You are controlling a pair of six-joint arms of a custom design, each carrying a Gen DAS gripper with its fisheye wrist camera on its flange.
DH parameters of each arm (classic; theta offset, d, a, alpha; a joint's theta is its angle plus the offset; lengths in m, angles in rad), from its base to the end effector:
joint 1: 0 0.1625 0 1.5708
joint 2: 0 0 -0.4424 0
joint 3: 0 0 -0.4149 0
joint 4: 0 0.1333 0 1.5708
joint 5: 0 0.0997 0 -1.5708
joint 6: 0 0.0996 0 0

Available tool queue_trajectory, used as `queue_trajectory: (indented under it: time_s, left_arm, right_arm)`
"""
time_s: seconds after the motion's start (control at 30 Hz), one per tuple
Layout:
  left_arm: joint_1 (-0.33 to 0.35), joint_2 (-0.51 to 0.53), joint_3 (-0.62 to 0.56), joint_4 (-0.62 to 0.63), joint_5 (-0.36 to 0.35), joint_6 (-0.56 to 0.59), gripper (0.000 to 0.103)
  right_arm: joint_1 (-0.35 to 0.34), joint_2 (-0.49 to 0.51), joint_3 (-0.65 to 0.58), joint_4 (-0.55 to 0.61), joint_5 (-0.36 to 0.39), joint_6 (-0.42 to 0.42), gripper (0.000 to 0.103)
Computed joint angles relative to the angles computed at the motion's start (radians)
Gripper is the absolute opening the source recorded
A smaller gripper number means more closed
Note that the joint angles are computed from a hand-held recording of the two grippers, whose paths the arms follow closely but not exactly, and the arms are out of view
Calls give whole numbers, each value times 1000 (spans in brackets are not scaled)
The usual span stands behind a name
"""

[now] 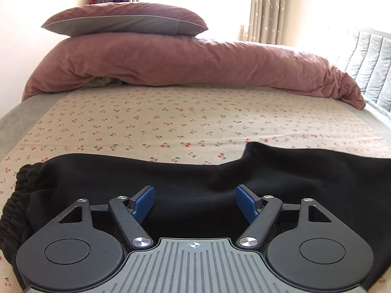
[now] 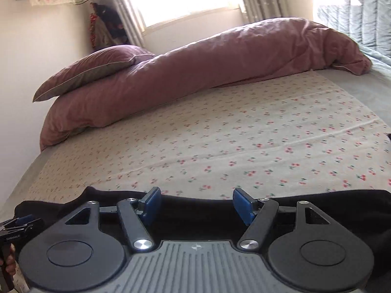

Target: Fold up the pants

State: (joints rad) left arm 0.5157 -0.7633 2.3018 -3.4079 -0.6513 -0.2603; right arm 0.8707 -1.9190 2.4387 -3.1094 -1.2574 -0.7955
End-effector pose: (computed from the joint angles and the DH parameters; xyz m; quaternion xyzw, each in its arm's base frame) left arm -0.2833 -0.4049 0.0253 0.2821 0.8427 -0.3737 0.2658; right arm -0.0950 -0.3673 0.4075 0.1171 -0.8577 0.4458 0.2277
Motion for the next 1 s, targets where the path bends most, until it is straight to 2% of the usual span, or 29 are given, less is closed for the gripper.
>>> queue_trajectory:
  time_s: [0.07, 0.17, 0.27, 0.4, 0.5, 0.57, 0.6, 0.63, 0.8, 0.93, 1.0]
  left_arm:
    - [18, 17, 5, -35, 30, 56, 75]
    - [44, 18, 19, -98, 26, 97, 75]
    - [66, 9, 37, -127, 5, 98, 75]
    - [84, -13, 45, -83, -36, 105, 75]
    - [93, -38, 53, -58, -64, 100, 75]
    - [95, -43, 57, -62, -72, 104, 75]
    - [95, -43, 58, -64, -74, 107, 75]
    - [96, -43, 59, -65, -76, 109, 75]
    - [95, -42, 60, -69, -79, 112, 75]
    - [95, -43, 59, -70, -77, 114, 75]
    - [91, -42, 61, -92, -70, 133, 75]
  right_arm:
    - [95, 87, -30, 8, -50, -38, 68]
    - [213, 225, -108, 87, -108, -73, 65]
    - [303, 360, -202, 177, -159, -41, 64]
    - [374, 497, -285, 188, -210, 23, 58]
    - [407, 554, -316, 214, -250, 33, 52]
    - [422, 572, -329, 238, -274, 23, 41]
    - [422, 570, -333, 267, -272, 16, 32]
    - [415, 564, -336, 299, -261, 8, 28]
    - [402, 527, -346, 415, -217, -29, 25]
    - [406, 525, -357, 477, -254, -55, 23]
    - [410, 535, -352, 443, -265, -50, 28]
